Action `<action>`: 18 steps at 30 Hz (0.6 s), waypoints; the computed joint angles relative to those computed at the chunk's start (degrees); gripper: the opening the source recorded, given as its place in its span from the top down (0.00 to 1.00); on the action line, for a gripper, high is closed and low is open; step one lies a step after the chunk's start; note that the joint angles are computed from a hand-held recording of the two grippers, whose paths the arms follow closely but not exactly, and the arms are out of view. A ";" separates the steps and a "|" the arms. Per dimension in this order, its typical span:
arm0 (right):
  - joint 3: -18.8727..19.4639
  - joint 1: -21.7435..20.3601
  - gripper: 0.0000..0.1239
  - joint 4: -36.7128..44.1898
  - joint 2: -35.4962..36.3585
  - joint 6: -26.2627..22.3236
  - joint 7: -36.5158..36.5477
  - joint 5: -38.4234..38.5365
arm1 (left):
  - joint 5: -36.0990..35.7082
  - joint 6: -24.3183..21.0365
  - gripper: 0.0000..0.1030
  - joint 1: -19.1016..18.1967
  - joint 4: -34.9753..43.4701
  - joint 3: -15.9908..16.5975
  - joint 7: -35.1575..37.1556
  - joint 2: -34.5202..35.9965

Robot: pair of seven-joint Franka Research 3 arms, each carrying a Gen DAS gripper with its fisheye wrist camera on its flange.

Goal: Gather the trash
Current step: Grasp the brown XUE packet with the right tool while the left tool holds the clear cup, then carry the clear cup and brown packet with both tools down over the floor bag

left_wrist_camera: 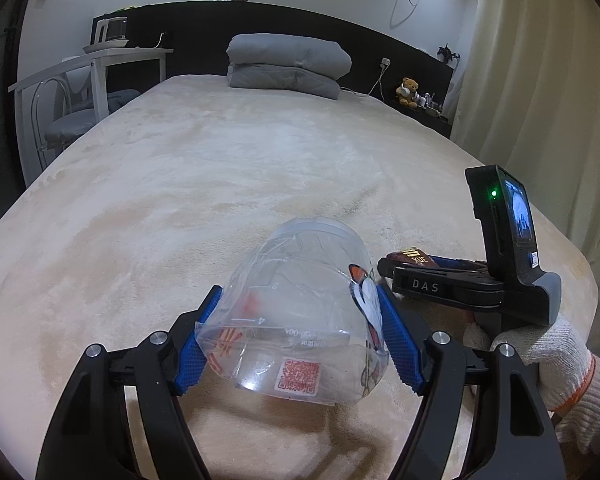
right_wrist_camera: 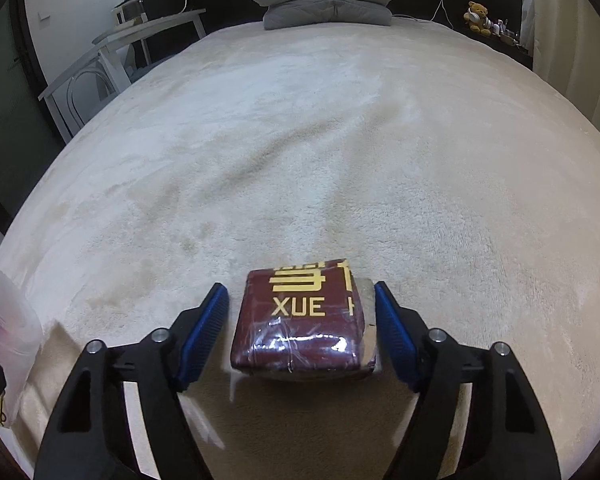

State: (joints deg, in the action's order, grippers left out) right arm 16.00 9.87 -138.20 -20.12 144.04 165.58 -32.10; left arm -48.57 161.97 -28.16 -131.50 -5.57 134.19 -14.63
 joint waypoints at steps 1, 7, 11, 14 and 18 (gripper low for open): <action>0.05 -0.04 0.50 -0.10 -0.13 -0.09 0.16 -0.10 | -0.04 0.03 0.29 -0.08 0.00 -0.01 0.23 0.04; 0.05 0.03 0.50 -1.44 -1.58 0.95 -0.32 0.33 | -0.69 -0.19 0.29 -0.34 0.06 0.02 1.37 0.05; 0.25 0.01 0.50 -3.25 -3.79 1.97 -1.84 1.64 | -0.96 -0.21 0.29 -0.38 -0.08 -0.05 1.91 -0.23; 0.64 -0.21 0.50 -4.31 -5.48 2.36 -3.34 2.67 | -0.76 0.11 0.29 -0.42 -0.27 -0.26 1.60 -0.50; 1.31 -0.23 0.50 -6.52 -9.11 2.56 -5.25 5.01 | -1.20 0.76 0.29 -1.05 -0.61 -0.14 1.09 -1.27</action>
